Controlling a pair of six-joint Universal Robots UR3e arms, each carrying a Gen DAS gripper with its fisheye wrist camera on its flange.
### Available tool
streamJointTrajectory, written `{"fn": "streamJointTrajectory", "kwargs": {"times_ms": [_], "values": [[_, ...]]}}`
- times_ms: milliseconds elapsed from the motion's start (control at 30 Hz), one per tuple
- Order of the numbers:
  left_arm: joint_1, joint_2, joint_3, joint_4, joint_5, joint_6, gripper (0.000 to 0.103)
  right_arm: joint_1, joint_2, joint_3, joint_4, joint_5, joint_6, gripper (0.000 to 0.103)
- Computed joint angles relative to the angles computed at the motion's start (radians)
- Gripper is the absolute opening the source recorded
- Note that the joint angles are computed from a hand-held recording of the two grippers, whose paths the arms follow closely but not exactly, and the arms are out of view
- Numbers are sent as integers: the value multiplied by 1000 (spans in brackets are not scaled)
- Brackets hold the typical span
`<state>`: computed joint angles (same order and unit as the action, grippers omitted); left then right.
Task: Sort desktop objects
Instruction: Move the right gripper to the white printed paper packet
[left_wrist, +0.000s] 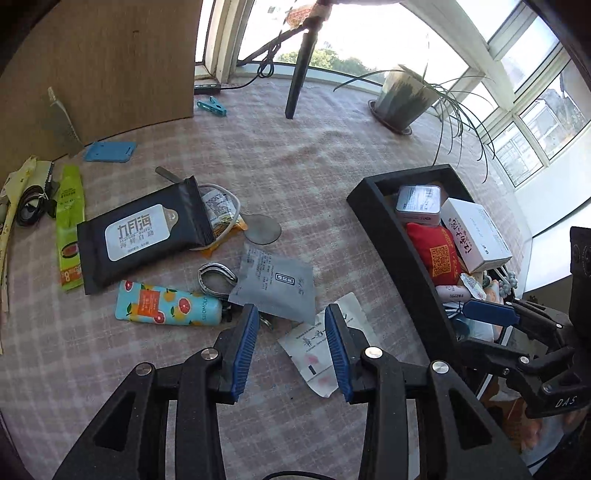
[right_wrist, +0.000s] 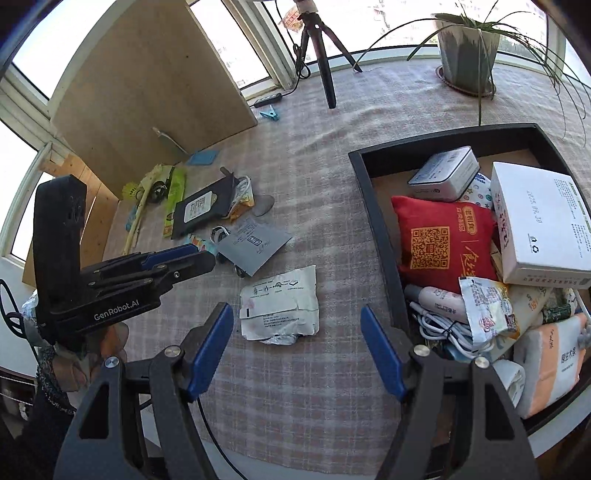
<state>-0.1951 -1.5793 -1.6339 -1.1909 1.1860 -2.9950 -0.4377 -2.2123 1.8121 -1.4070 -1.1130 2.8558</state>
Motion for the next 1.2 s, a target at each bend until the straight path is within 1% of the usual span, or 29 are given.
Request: {"fn": "streamJointTrajectory", "kwargs": {"times_ms": [33, 100, 167, 267, 333, 467, 567, 733, 967, 1100, 1200], "values": [[26, -3, -3, -8, -1, 9, 36, 64, 48, 8, -61, -21, 44, 71], [68, -14, -6, -21, -4, 32, 36, 147, 126, 18, -133, -47, 100, 71], [87, -32, -5, -18, 12, 42, 36, 195, 184, 32, -186, -65, 136, 71], [122, -47, -12, -36, -1, 72, 36, 250, 263, 40, -249, -115, 203, 71], [132, -60, -13, -51, 4, 78, 36, 259, 288, 50, -273, -127, 219, 71], [143, -51, -55, -69, -28, 97, 36, 265, 317, 67, -311, -140, 244, 71], [121, -28, -102, -72, -49, 107, 36, 263, 333, 84, -333, -151, 267, 71], [60, -10, -161, -72, -80, 104, 36, 229, 328, 123, -340, -129, 279, 71], [-11, -20, -185, -28, -80, 55, 36, 219, 322, 152, -370, -124, 294, 71], [-38, -34, -185, 2, -75, 27, 36, 234, 338, 162, -401, -125, 321, 71], [-61, -49, -178, 21, -69, 7, 33, 246, 351, 168, -422, -133, 336, 71]]}}
